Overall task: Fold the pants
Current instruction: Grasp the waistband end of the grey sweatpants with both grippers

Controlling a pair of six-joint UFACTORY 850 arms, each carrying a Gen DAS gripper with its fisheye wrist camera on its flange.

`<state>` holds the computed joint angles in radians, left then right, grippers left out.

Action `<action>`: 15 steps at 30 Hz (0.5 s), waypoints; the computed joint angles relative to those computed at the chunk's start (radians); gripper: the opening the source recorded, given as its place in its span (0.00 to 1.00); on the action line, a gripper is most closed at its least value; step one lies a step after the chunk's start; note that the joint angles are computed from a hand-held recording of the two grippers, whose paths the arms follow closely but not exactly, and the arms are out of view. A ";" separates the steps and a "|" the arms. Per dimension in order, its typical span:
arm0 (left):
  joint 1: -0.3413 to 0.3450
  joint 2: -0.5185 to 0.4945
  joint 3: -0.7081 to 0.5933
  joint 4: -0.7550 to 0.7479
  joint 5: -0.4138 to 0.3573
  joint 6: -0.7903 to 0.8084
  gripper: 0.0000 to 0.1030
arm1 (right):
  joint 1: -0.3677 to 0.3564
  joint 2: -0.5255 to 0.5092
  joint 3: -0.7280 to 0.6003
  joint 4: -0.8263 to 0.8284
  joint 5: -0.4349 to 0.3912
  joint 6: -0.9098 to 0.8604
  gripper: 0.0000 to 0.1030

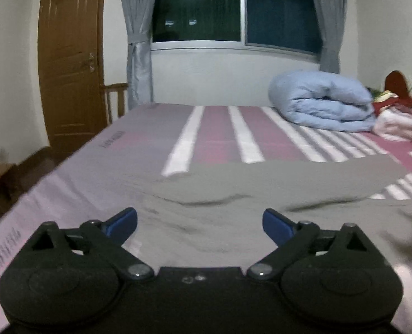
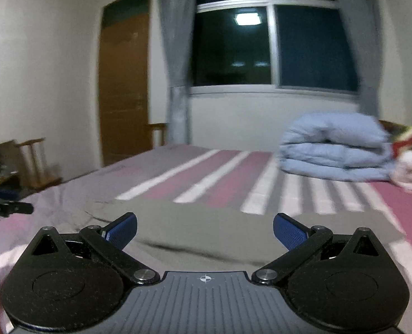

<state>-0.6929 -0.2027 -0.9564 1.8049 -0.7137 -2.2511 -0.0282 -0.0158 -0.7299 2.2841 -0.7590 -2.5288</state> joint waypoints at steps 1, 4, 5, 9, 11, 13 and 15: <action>0.032 -0.009 -0.012 0.013 0.016 0.025 0.95 | 0.009 -0.045 -0.041 0.006 -0.020 -0.009 1.00; 0.149 -0.040 -0.063 0.039 0.176 0.088 0.81 | 0.045 -0.170 -0.192 -0.049 0.038 -0.007 1.00; 0.188 -0.065 -0.094 0.031 0.240 0.121 0.70 | 0.055 -0.222 -0.256 -0.082 0.071 0.044 1.00; 0.279 -0.194 -0.224 -0.061 0.338 0.344 0.61 | 0.080 -0.406 -0.466 -0.172 0.133 0.158 1.00; 0.309 -0.256 -0.280 -0.050 0.359 0.375 0.61 | 0.098 -0.496 -0.573 -0.220 0.167 0.164 1.00; 0.337 -0.303 -0.321 -0.055 0.383 0.386 0.61 | 0.112 -0.573 -0.663 -0.270 0.199 0.173 0.99; 0.363 -0.351 -0.369 -0.095 0.411 0.431 0.60 | 0.121 -0.656 -0.770 -0.361 0.227 0.241 0.83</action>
